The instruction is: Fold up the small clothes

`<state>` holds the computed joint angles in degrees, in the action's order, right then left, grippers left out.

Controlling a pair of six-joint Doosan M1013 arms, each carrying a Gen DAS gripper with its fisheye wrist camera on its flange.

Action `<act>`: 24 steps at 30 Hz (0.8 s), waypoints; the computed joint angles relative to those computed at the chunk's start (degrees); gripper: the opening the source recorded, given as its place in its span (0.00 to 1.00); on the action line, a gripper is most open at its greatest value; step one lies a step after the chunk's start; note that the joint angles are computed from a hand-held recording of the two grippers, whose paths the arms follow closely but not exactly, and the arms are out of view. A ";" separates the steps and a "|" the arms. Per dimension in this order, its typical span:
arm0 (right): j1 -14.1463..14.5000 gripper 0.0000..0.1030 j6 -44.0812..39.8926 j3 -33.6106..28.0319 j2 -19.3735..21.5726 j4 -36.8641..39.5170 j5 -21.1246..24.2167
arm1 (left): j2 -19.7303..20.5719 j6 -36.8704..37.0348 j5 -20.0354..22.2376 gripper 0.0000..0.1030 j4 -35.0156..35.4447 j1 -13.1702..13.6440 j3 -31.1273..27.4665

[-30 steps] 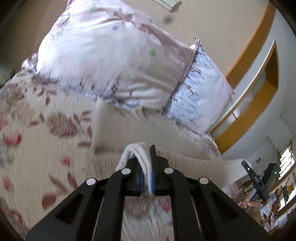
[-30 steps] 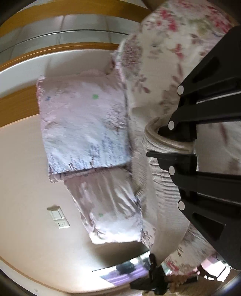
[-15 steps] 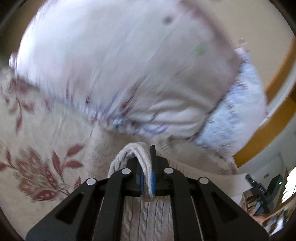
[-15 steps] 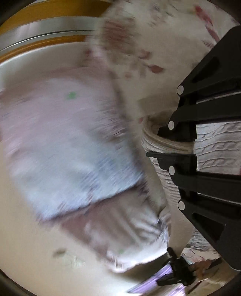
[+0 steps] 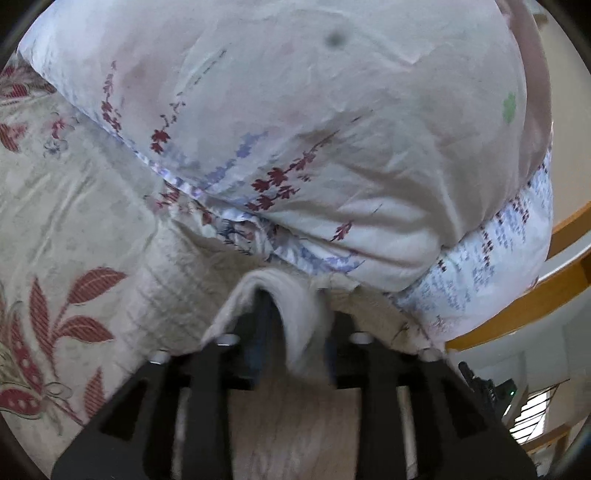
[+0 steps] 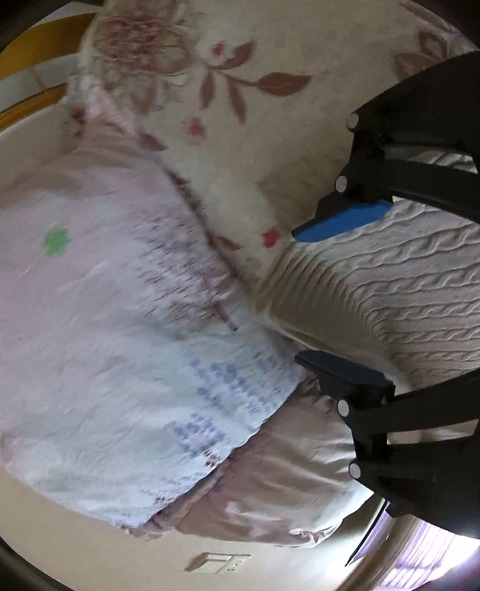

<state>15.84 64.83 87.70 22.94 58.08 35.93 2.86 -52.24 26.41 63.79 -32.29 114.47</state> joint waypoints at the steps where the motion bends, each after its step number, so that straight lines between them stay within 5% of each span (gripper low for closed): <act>1: 0.05 0.61 -0.86 0.16 -0.39 -0.05 -0.20 | -0.27 -1.69 0.58 0.49 1.55 -0.36 0.16; 3: 0.04 0.61 -3.01 1.00 -1.50 0.16 -1.07 | -1.11 -1.54 2.75 0.58 2.89 -1.37 0.19; 7: -0.10 0.60 -4.09 3.76 -4.67 -5.73 -4.64 | -2.76 6.30 7.86 0.58 -0.61 -3.73 -0.03; 11: -1.18 0.47 -5.68 6.17 -6.82 -10.28 -4.02 | -4.30 15.60 13.81 0.56 -5.88 -6.92 0.37; 18: -1.63 0.40 -5.46 7.90 -7.25 -16.85 -1.15 | -5.15 22.12 17.23 0.40 -11.87 -9.86 1.72; 24: -0.87 0.17 -4.32 7.74 -6.40 -20.79 0.45 | -4.28 25.11 15.58 0.22 -14.92 -10.09 2.08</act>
